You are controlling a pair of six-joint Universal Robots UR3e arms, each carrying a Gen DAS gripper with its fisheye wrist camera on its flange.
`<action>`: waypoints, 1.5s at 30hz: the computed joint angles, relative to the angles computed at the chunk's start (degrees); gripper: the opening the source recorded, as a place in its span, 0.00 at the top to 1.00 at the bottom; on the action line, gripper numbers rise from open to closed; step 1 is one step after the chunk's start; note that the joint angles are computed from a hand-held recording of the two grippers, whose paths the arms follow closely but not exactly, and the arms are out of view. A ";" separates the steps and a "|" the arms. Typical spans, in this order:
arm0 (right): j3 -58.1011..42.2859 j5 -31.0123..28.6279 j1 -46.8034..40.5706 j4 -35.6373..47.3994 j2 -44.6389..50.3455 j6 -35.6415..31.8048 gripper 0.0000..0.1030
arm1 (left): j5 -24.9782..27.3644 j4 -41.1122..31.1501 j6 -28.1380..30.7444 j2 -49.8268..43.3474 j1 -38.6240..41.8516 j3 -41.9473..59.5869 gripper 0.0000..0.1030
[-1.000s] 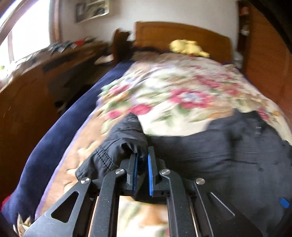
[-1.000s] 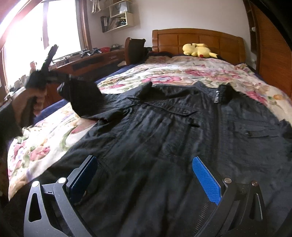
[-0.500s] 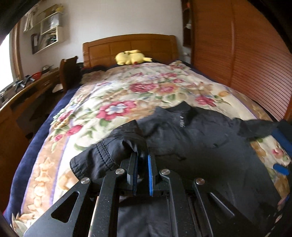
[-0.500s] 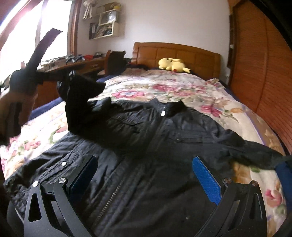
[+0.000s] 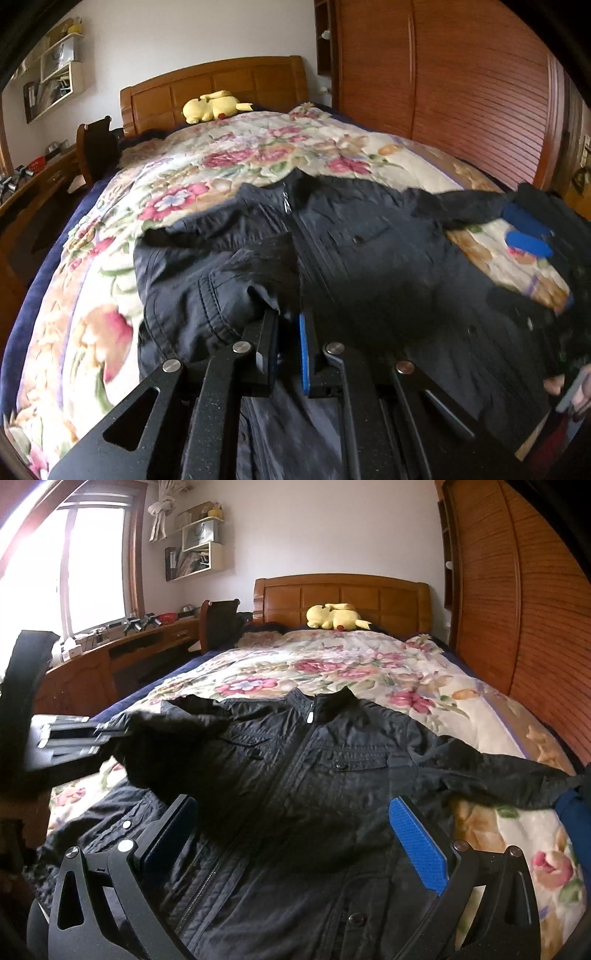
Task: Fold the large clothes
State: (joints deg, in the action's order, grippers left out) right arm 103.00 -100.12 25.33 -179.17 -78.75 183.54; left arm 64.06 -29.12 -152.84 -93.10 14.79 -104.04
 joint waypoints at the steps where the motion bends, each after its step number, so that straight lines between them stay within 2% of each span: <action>1: -0.48 -0.24 0.20 0.34 0.46 0.07 0.00 | 0.18 0.19 0.64 1.11 0.13 -1.65 0.91; 3: -1.74 -0.34 0.20 1.46 0.98 0.06 0.00 | 1.13 0.78 1.46 3.40 0.43 -4.88 0.91; 6: -3.09 -0.28 0.20 2.88 1.52 0.12 0.00 | -0.63 -0.02 2.30 7.36 3.38 -9.61 0.90; 10: -5.21 0.13 0.51 4.68 2.61 0.21 0.00 | -6.58 -5.75 4.88 13.41 10.84 -14.91 0.78; 12: -6.25 0.89 0.35 5.19 3.54 0.05 0.00 | -8.44 -6.34 6.29 16.30 13.98 -17.86 0.72; 21: -13.13 4.82 1.20 9.78 8.50 -1.72 0.00 | -15.68 -15.36 17.99 31.32 30.82 -28.68 0.63; 23: -15.07 5.89 1.58 11.06 9.70 -2.22 0.00 | -16.99 -17.52 20.46 33.96 34.20 -30.32 0.53; 24: -16.13 6.47 1.89 11.70 10.43 -2.64 0.00 | -18.09 -19.98 22.32 35.93 36.69 -31.17 0.41; 26: -18.13 7.25 2.62 12.94 11.95 -3.68 0.00 | -20.77 -27.42 27.21 40.18 42.40 -32.24 0.35; 28: -21.52 7.82 3.54 14.94 14.24 -4.75 0.00 | -22.36 -34.79 32.11 43.01 46.96 -32.28 0.25; 35: -36.69 9.89 6.60 24.14 23.56 -7.04 0.01 | -24.75 -53.70 44.66 52.30 59.28 -32.39 0.25; 40: -49.69 9.07 8.99 31.65 31.84 -11.04 0.03 | -24.93 -60.95 50.34 55.38 64.86 -31.63 0.25; 41: -51.78 9.04 9.26 32.96 33.28 -11.68 0.05 | -25.00 -62.85 51.91 55.49 65.98 -31.24 0.25; 43: -54.52 7.89 9.82 34.88 35.52 -13.13 0.16 | -24.91 -64.04 52.69 55.74 66.72 -31.00 0.25; 45: -54.52 6.66 9.89 34.92 36.19 -14.00 0.44 | -24.80 -64.24 52.76 56.29 66.79 -31.08 0.25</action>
